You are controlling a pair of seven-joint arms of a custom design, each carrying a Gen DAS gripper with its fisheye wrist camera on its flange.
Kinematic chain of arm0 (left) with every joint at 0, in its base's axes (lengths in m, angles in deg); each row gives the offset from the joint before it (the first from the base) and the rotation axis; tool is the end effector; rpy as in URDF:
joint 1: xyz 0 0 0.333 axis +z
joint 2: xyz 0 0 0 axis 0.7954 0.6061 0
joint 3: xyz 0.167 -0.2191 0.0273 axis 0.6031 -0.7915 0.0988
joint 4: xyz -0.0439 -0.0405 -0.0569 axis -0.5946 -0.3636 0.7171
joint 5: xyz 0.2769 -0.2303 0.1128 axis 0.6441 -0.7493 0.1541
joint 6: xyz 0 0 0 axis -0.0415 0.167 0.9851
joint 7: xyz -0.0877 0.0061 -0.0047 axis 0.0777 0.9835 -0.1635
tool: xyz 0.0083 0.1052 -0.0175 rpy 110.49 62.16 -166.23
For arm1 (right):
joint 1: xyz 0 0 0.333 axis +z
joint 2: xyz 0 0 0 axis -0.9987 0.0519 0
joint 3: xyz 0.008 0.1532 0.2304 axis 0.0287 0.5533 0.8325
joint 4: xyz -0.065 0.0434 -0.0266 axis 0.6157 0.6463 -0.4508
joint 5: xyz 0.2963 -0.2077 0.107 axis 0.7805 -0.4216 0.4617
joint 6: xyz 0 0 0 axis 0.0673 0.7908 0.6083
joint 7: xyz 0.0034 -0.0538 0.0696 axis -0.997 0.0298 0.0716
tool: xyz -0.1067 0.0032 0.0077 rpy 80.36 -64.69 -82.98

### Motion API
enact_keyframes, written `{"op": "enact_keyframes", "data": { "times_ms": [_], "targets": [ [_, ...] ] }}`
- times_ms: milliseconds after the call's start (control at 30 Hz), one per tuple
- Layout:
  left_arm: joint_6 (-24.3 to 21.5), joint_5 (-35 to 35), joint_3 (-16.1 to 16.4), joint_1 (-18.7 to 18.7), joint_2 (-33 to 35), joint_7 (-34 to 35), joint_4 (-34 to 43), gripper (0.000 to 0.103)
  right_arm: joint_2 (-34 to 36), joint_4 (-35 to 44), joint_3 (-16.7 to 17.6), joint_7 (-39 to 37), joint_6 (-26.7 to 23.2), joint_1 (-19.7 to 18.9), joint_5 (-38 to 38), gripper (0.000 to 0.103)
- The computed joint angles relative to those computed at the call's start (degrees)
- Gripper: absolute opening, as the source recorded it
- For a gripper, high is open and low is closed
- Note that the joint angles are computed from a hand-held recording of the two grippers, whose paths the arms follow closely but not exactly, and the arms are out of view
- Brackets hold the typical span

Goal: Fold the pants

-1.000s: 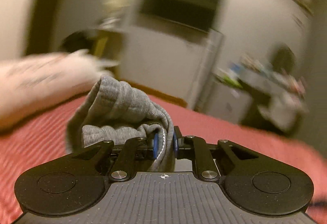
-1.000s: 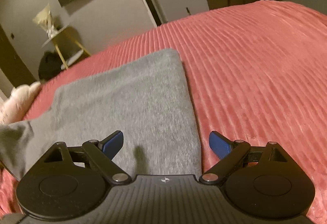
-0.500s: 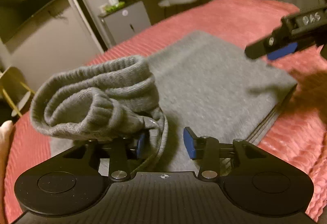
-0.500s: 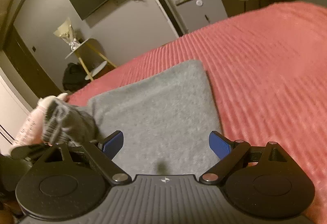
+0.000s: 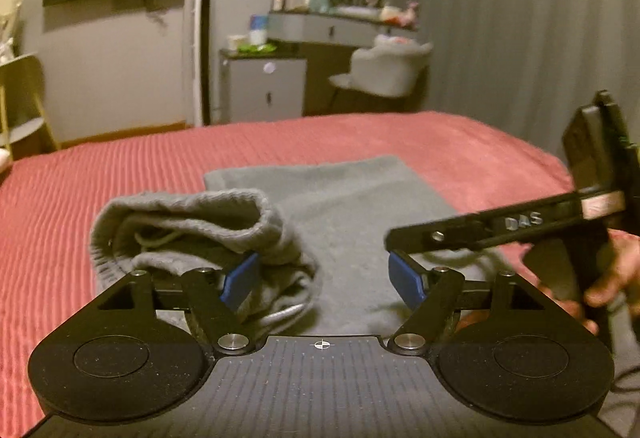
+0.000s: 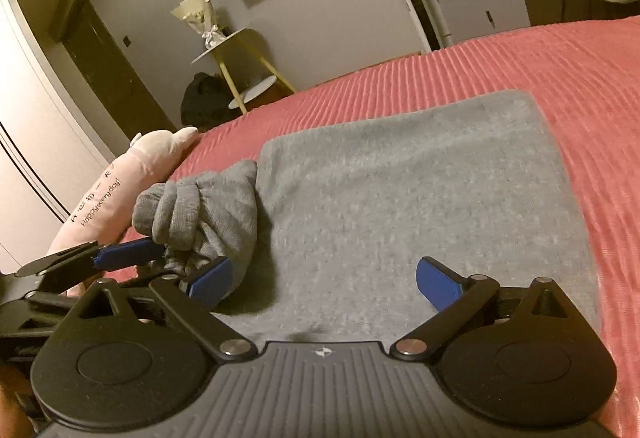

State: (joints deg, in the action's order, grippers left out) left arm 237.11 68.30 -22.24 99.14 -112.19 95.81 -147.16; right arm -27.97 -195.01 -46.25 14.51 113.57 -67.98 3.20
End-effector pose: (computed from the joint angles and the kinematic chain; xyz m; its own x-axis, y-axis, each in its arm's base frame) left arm 0.4330 -0.2462 0.4293 -0.1041 -0.9875 0.1183 -0.4901 -0.0526 -0.8701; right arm 0.5380 0.2391 0.4211 0.5772 -0.6904 -0.4361 -0.6820 -0.1139 -0.7224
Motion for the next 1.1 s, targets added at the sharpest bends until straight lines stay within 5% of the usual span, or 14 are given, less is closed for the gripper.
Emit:
{"op": "enact_keyframes", "data": {
  "times_ms": [67, 133, 333, 433, 633, 667, 733, 967, 1100],
  "targets": [
    [3.7, -3.0, 0.36, -0.07, -1.95, -2.63, -2.7, 0.08, -1.16, -0.74, 0.53, -5.79, 2.1, 0.49, 2.18, 0.099],
    [4.55, -7.25, 3.73, -4.47, -3.47, -6.09, -6.57, 0.082, -1.88, -1.14, 0.94, -11.12, 4.65, 1.48, 3.1, 0.099],
    [-1.41, -21.12, 5.67, -9.79, -17.24, -25.21, -16.36, 0.088, -1.96, -0.8, 2.82, -25.04, 9.27, 5.64, 5.63, 0.099],
    [-4.03, -22.91, 8.55, -13.51, -19.5, -31.05, -20.21, 0.088, 1.3, 2.09, 4.63, -29.78, 14.85, 8.34, 4.83, 0.099],
    [-6.41, -19.75, 12.08, -17.5, -21.63, -34.64, -23.22, 0.088, 5.81, 6.35, 7.53, -32.62, 18.49, 9.19, 2.47, 0.095],
    [-6.71, -18.74, 12.57, -17.87, -21.42, -34.65, -23.19, 0.088, 5.88, 6.79, 7.36, -30.23, 16.65, 8.9, 1.21, 0.089],
    [-6.43, -16.75, 12.62, -16.99, -19.82, -34.95, -22.13, 0.088, 5.89, 7.49, 6.71, -22.76, 13.18, 8.42, -2.06, 0.061],
    [-1.85, -13.91, 12.2, -15.62, -19.11, -41.7, -24.24, 0.088, 5.42, 8.1, 6.19, -12.92, 11.9, 5.12, 9.05, 0.054],
    [-1.03, -10.45, 13.97, -15.55, -15.97, -42.2, -23.35, 0.088, 6.99, 7.8, 4.07, 6.02, 17.59, 5.06, 8.29, 0.048]
  ]
}}
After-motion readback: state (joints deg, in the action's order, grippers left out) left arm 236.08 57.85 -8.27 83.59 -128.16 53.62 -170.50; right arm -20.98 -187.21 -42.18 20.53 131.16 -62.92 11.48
